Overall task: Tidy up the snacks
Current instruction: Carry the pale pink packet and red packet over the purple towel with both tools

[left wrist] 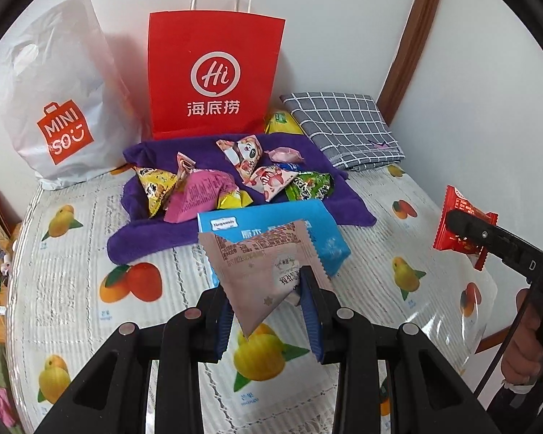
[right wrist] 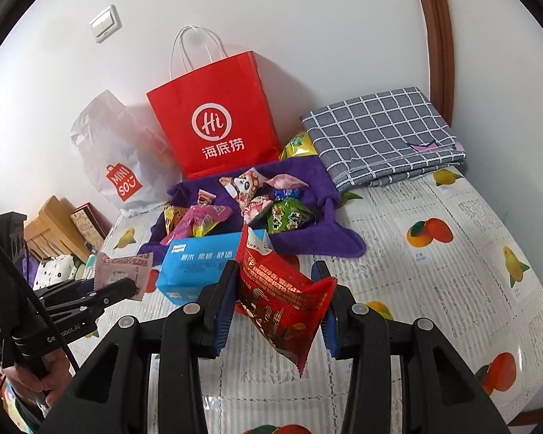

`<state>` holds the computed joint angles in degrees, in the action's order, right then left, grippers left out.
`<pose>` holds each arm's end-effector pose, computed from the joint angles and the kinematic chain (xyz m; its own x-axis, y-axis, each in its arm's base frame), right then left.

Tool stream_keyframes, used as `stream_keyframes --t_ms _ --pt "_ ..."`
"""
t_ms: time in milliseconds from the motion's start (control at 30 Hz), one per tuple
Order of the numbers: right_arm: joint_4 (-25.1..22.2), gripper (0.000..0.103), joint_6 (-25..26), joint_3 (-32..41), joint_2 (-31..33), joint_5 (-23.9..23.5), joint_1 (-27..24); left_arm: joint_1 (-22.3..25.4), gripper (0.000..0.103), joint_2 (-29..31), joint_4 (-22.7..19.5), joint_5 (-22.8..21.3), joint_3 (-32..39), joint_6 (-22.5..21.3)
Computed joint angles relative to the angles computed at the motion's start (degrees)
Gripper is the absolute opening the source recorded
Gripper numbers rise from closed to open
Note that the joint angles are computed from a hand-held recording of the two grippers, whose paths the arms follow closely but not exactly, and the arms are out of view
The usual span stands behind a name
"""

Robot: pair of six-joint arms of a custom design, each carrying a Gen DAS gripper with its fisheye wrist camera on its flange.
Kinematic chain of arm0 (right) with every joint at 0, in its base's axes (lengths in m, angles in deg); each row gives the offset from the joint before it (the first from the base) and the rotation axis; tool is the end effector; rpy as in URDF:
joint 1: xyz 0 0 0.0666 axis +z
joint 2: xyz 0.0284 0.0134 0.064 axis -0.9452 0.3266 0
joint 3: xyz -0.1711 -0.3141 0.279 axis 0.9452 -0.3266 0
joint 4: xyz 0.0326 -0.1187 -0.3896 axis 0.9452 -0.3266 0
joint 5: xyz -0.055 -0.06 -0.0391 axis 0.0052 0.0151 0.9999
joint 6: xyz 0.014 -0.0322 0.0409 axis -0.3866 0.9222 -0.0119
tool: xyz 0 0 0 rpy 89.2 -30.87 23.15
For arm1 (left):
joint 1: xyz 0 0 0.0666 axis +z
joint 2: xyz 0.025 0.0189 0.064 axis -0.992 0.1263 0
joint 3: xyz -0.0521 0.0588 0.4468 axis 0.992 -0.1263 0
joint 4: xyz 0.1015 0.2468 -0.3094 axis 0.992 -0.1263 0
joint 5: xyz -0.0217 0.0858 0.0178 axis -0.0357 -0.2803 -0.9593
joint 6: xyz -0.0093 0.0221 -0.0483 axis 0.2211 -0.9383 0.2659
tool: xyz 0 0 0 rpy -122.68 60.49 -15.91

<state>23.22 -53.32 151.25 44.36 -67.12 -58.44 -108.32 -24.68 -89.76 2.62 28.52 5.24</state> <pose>0.4206 0.1083 0.5103 -0.7119 -0.2416 -0.6594 -0.5262 0.8054 0.2729 0.3195 -0.1418 0.4928 -0.7295 -0.2795 -0.6242 -0.2240 0.9600 -0.1681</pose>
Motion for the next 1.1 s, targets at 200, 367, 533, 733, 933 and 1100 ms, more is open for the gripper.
stream_keyframes --t_ms 200,367,533,733,933,1100 --pt "0.77 0.041 -1.51 0.26 0.73 1.58 0.71 1.64 0.032 -0.14 0.67 0.96 -0.18 -1.60" --pt "1.02 0.041 -2.17 0.65 1.28 2.48 1.30 2.71 0.032 -0.28 0.74 1.33 -0.15 -2.36" --pt "1.42 0.041 -2.33 1.25 1.94 3.12 2.10 3.82 0.032 -0.26 1.09 1.63 0.02 -2.99" --pt "1.62 0.041 -2.13 2.24 2.76 3.40 2.73 4.33 0.032 0.11 0.85 1.22 0.68 -3.54" --pt "1.79 0.041 -1.83 3.25 3.69 3.20 3.48 5.01 0.032 0.71 0.52 0.90 1.55 -4.21" --pt "2.10 0.041 -1.46 4.05 4.37 3.21 4.13 5.45 0.032 1.08 0.08 0.50 2.29 -4.71"
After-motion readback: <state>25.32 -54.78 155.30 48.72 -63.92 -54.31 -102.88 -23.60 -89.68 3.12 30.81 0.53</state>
